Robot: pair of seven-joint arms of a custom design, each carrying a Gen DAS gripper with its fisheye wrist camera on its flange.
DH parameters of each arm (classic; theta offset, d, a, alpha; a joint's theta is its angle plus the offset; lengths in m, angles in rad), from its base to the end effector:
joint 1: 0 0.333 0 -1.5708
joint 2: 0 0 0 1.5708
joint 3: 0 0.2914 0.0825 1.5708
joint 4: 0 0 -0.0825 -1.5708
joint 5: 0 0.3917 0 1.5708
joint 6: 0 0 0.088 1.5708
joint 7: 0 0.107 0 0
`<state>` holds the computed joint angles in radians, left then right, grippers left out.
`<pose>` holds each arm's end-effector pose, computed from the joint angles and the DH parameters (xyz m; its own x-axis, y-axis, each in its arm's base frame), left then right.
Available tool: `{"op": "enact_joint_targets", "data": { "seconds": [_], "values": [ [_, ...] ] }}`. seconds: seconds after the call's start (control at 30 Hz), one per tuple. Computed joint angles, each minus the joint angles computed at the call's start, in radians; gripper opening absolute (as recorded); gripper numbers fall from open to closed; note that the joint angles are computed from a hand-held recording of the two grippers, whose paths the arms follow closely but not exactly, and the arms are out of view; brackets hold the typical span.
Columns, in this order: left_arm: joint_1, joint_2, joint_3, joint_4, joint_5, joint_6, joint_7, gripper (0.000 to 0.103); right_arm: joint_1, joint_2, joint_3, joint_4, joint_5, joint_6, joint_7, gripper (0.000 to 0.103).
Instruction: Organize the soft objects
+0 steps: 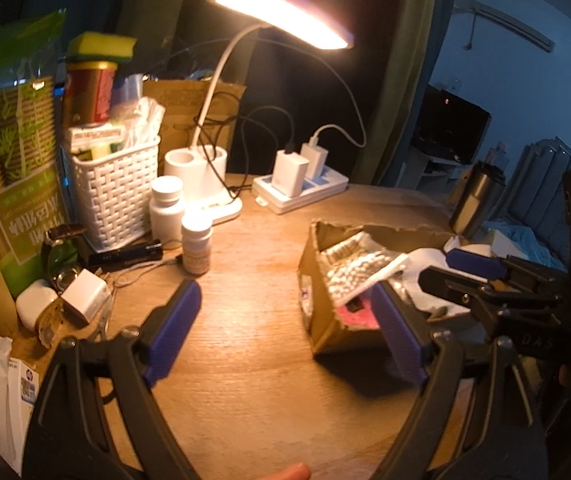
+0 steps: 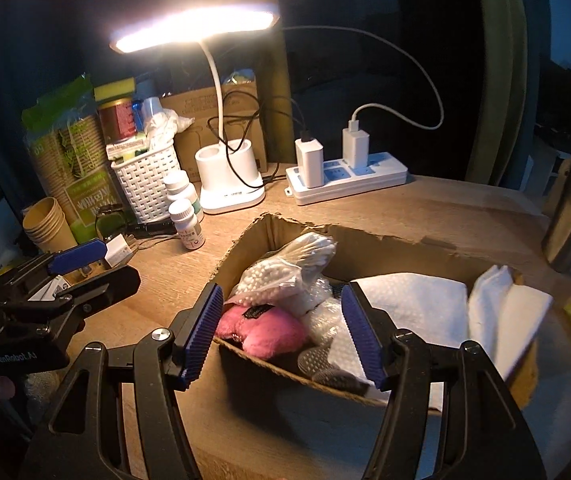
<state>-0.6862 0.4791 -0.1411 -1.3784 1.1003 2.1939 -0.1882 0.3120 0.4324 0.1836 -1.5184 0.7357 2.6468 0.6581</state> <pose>0.5319 -0.5015 0.4692 0.3096 -0.9264 0.2145 -0.4902 -0.3487 -0.7988 0.6555 0.3088 0.4651 0.7664 -0.6330 -0.1090 -0.4644 -0.4288 -0.7749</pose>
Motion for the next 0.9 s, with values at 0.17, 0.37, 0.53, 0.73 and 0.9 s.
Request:
{"op": "enact_joint_targets", "data": {
  "seconds": [0.17,0.37,0.53,0.73,0.9],
  "values": [
    [-0.025,0.019,-0.001,0.044,0.006,-0.028,0.022,0.088,-0.024,-0.056,0.008,-0.069,0.056,0.022,-0.047,0.065],
    [-0.063,0.057,0.007,0.12,0.006,-0.061,0.066,0.088,-0.048,-0.128,0.002,-0.157,0.14,0.044,-0.111,0.065],
    [-0.101,0.099,0.021,0.194,0.001,-0.085,0.102,0.088,-0.058,-0.178,-0.014,-0.22,0.196,0.057,-0.152,0.065],
    [-0.15,0.161,0.044,0.3,-0.014,-0.116,0.156,0.088,-0.067,-0.235,-0.035,-0.291,0.259,0.076,-0.201,0.065],
    [-0.192,0.208,0.071,0.387,-0.028,-0.153,0.187,0.088,-0.066,-0.282,-0.049,-0.347,0.306,0.125,-0.251,0.065]
  ]
}}
